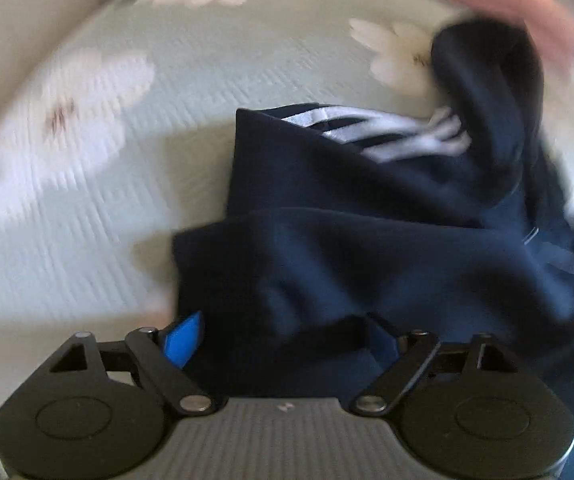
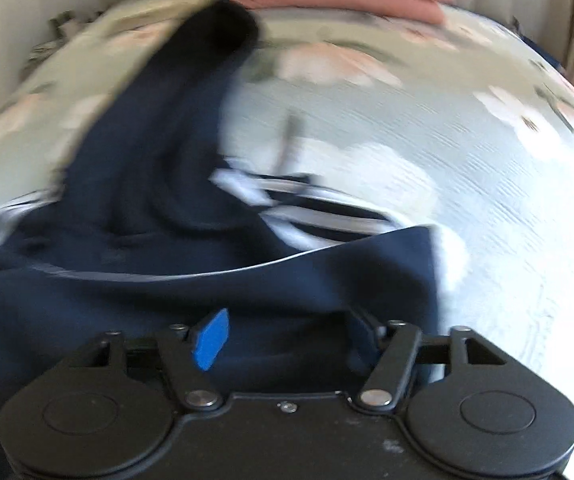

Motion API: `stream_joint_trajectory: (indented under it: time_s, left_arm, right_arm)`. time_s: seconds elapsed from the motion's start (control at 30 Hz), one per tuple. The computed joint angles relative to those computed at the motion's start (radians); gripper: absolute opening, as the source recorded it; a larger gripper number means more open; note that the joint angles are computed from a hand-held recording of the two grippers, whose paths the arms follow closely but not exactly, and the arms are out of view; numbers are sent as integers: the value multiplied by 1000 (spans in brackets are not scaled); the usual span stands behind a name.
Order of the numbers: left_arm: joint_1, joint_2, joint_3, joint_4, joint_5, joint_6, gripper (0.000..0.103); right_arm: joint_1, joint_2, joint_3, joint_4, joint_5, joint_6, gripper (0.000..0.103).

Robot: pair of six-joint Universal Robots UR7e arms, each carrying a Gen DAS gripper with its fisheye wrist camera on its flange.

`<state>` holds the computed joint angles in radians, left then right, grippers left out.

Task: Fold large clothes

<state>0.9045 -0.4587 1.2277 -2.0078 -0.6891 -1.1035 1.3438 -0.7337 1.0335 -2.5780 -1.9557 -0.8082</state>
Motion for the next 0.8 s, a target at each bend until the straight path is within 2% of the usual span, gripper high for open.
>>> stream_joint_trajectory:
  time_s: [0.03, 0.07, 0.1, 0.13, 0.17, 0.2, 0.23, 0.3, 0.37, 0.43, 0.47, 0.5, 0.57, 0.67, 0.73, 0.8]
  left_arm:
    - [-5, 10, -10, 36, 25, 6, 99]
    - [-8, 13, -6, 46, 44, 3, 100]
    - [-8, 7, 7, 27, 46, 2, 100]
    - [-6, 2, 15, 18, 41, -7, 100]
    - [-6, -2, 16, 23, 37, -25, 99]
    - [-10, -1, 6, 47, 39, -47, 96]
    - [-15, 0, -4, 71, 43, -60, 89]
    - [-38, 14, -42, 122, 65, -49, 88]
    - [-66, 39, -74, 110, 105, 43, 88]
    - [-102, 86, -111, 36, 157, 192, 90]
    - [-112, 109, -126, -45, 145, 294, 92]
    - [-114, 134, -149, -118, 110, 387, 93]
    - [-114, 190, -220, -145, 31, 469, 94]
    - [-121, 265, -337, 70, 46, 378, 89]
    - [-123, 275, -368, 229, 47, 244, 90]
    - [-123, 240, -327, 320, 39, 86, 91]
  right_arm:
    - [-5, 13, -31, -10, 12, -15, 68]
    - [-5, 41, -63, -63, -18, -59, 71]
    - [8, 71, -95, -109, -90, -91, 81]
    - [13, 87, -124, -113, -121, -95, 82]
    - [12, 92, -152, -76, -119, -72, 82]
    - [10, 81, -172, 4, -88, -30, 79]
    - [6, 59, -172, 63, -43, -2, 79]
    - [1, -9, -105, 87, 29, 5, 83]
    - [11, -39, -76, 151, -5, -22, 84]
    - [27, -54, -34, 172, -125, -97, 84]
    - [23, -80, 25, 120, -144, -133, 84]
    - [13, -108, 74, 83, -130, -140, 84]
    - [-6, -143, 128, 59, -154, -93, 86]
    - [-39, -178, 120, 158, -107, 3, 92]
    - [-38, -185, 83, 226, -78, 81, 92]
    - [-32, -194, 75, 221, -10, 98, 92]
